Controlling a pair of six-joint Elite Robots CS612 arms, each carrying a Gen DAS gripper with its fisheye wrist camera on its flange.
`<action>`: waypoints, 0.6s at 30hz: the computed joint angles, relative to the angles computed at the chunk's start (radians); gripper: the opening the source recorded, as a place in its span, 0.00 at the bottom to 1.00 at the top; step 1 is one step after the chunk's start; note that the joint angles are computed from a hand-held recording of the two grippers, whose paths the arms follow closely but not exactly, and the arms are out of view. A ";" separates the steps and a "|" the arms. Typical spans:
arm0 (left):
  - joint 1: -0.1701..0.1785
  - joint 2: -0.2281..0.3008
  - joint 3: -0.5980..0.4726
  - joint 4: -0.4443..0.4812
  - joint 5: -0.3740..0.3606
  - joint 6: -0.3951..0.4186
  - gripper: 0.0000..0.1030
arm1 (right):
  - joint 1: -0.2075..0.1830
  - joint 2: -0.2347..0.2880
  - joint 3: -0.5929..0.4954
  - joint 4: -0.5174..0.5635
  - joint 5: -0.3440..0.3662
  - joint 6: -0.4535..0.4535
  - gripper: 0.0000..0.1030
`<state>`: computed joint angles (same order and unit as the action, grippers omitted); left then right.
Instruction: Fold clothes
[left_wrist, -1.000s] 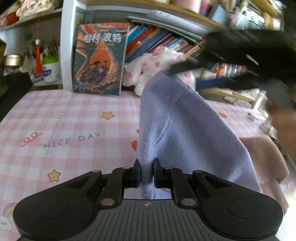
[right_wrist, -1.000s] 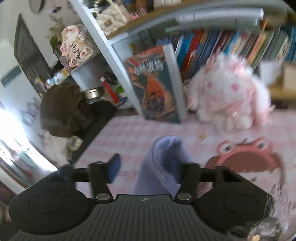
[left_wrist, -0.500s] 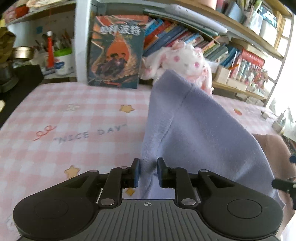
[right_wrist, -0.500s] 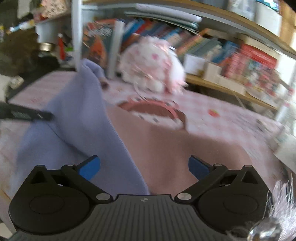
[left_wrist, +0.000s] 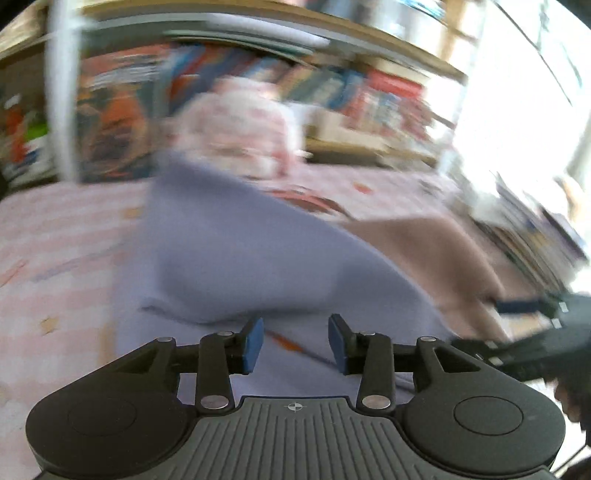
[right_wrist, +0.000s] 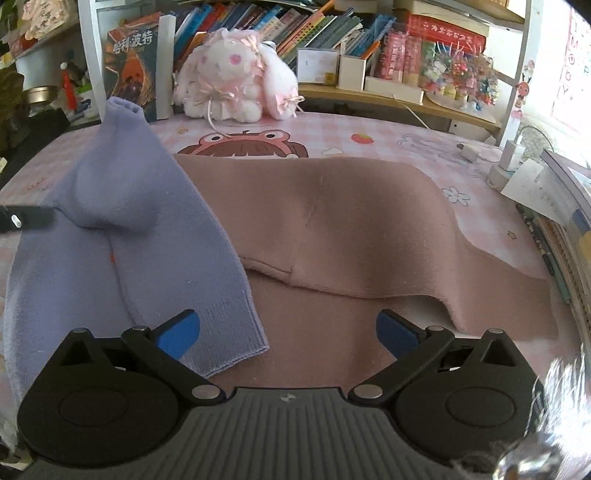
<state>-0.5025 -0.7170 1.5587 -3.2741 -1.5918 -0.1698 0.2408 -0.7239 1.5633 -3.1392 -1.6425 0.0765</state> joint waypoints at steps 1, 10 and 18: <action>-0.007 0.002 -0.006 0.006 -0.017 0.032 0.39 | -0.003 -0.003 0.005 -0.003 0.006 0.002 1.00; -0.093 0.027 -0.056 0.109 0.007 0.376 0.69 | -0.029 -0.010 0.022 -0.014 -0.005 -0.036 1.00; -0.137 0.058 -0.102 0.184 0.125 0.420 0.69 | -0.067 -0.015 0.033 -0.001 0.044 -0.012 1.00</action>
<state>-0.6390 -0.6592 1.4568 -3.0900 -1.4669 0.2503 0.1737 -0.7385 1.5959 -3.1405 -1.5985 0.0641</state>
